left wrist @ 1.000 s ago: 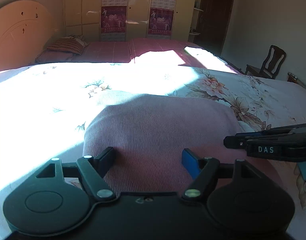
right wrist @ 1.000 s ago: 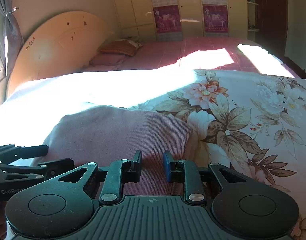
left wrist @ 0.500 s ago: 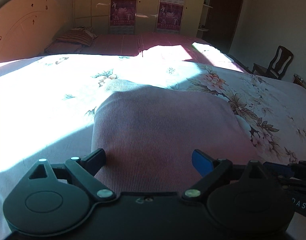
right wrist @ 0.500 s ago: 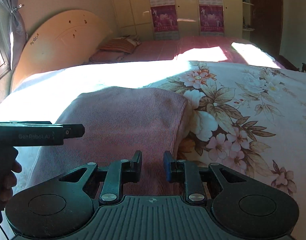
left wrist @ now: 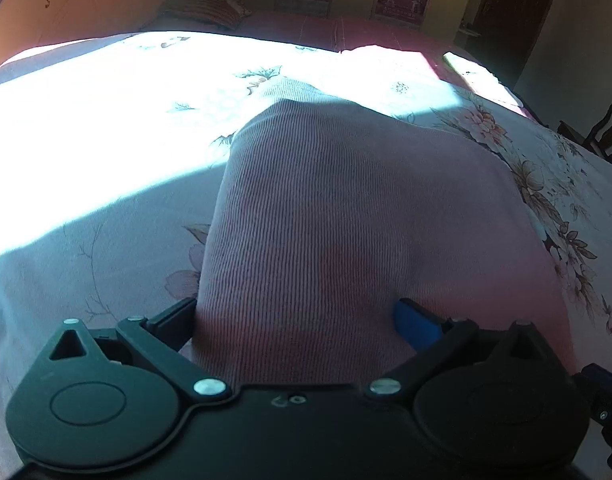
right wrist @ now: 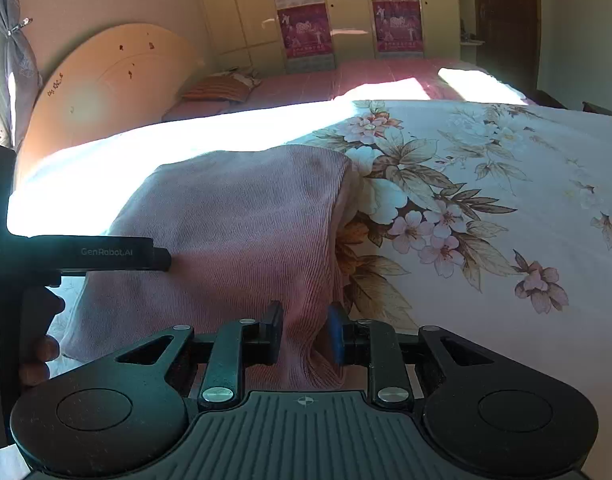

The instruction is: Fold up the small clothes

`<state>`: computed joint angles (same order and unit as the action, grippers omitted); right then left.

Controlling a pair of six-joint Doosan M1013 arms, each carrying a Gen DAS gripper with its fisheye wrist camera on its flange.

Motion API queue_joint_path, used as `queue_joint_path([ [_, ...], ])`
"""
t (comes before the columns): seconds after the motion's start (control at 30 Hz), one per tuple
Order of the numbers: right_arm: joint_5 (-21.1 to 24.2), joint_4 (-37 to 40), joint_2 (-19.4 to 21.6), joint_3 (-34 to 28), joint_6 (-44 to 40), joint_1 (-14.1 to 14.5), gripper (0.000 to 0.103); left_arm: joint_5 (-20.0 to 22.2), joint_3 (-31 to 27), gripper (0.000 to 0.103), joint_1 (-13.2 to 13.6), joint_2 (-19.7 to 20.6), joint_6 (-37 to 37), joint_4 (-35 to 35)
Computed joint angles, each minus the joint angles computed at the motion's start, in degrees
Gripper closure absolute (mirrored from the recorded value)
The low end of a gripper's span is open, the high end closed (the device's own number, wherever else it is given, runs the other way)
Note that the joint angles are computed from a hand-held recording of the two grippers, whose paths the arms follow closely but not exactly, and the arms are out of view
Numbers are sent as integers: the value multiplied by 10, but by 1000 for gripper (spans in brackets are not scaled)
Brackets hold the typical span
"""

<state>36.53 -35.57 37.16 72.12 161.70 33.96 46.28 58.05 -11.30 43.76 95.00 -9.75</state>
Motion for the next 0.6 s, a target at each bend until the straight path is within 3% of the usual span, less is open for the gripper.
queue_joint_path([
  [0.17,-6,32,1,-7,-25,-1,75,34,-11,1,13,8,-27,-51],
  [0.23,-9,37,2,-8,-32,0,52,8,10,2,14,-5,-12,-59],
  [0.3,-15,44,0,-6,-35,-1,50,-41,47,2,21,-26,25,-103],
  [0.33,-13,47,0,-7,-39,-1,50,-70,67,2,20,-38,5,-89],
  [0.5,-24,48,-15,6,-41,3,50,-159,137,1,-9,-88,-154,204],
  [0.57,-27,37,-26,15,-44,8,50,-156,157,1,-20,-106,-176,286],
  [0.6,-29,28,-32,23,-42,11,49,-151,165,1,-23,-115,-164,292],
])
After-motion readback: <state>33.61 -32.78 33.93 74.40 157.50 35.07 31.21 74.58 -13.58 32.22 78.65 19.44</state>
